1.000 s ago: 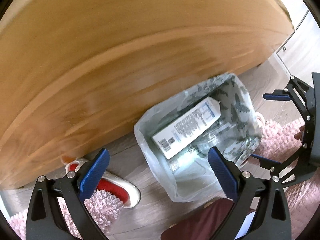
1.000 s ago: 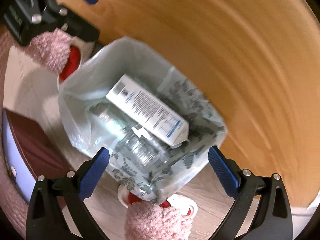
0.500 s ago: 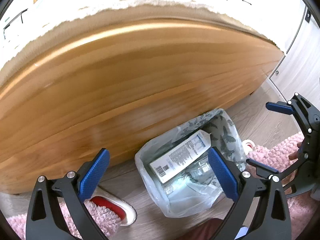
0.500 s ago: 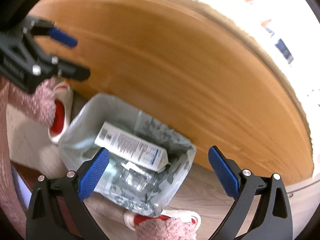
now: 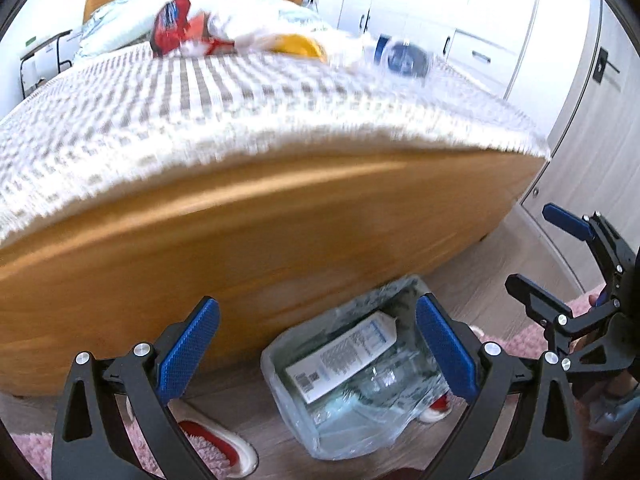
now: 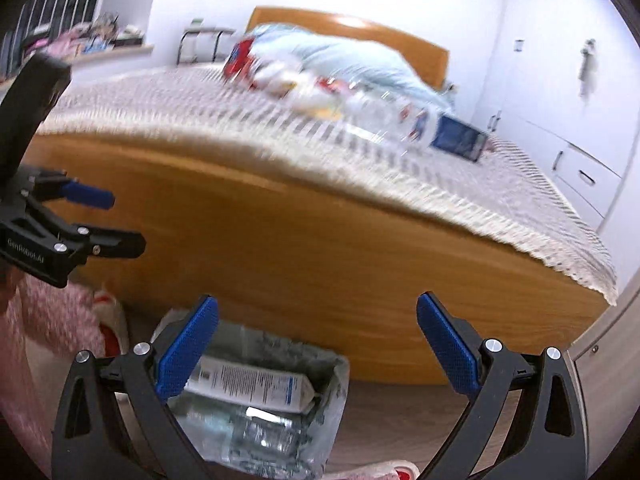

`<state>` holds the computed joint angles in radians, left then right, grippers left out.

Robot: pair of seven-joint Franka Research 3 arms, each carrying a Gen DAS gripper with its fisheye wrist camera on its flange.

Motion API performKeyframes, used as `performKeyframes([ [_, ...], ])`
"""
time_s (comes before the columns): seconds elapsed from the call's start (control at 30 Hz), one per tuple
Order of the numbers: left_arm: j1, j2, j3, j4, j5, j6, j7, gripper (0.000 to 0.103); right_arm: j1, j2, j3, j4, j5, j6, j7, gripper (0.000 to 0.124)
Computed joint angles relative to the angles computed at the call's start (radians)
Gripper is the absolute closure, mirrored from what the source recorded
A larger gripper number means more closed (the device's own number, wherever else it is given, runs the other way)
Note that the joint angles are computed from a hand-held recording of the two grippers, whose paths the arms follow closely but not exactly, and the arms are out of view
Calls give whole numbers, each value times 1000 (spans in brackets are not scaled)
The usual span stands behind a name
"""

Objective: Collect trash
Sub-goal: 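Raise both open tools from the bin back toward the bed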

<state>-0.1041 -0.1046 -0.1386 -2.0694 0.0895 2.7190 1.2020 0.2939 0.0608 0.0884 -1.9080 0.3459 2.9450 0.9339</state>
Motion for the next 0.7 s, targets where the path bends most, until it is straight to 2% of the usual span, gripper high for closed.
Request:
performKeyframes([
  [0.27, 16, -7, -9, 49, 108, 51, -55, 8, -7, -3, 11, 22, 122, 115, -32, 29],
  [0.5, 31, 24, -19, 119, 223, 89, -132, 8, -11, 24, 17, 66, 136, 168, -31, 29],
  [0.7, 24, 86, -18, 214, 264, 72, -135, 8, -26, 70, 36, 128, 126, 219, -42, 29],
])
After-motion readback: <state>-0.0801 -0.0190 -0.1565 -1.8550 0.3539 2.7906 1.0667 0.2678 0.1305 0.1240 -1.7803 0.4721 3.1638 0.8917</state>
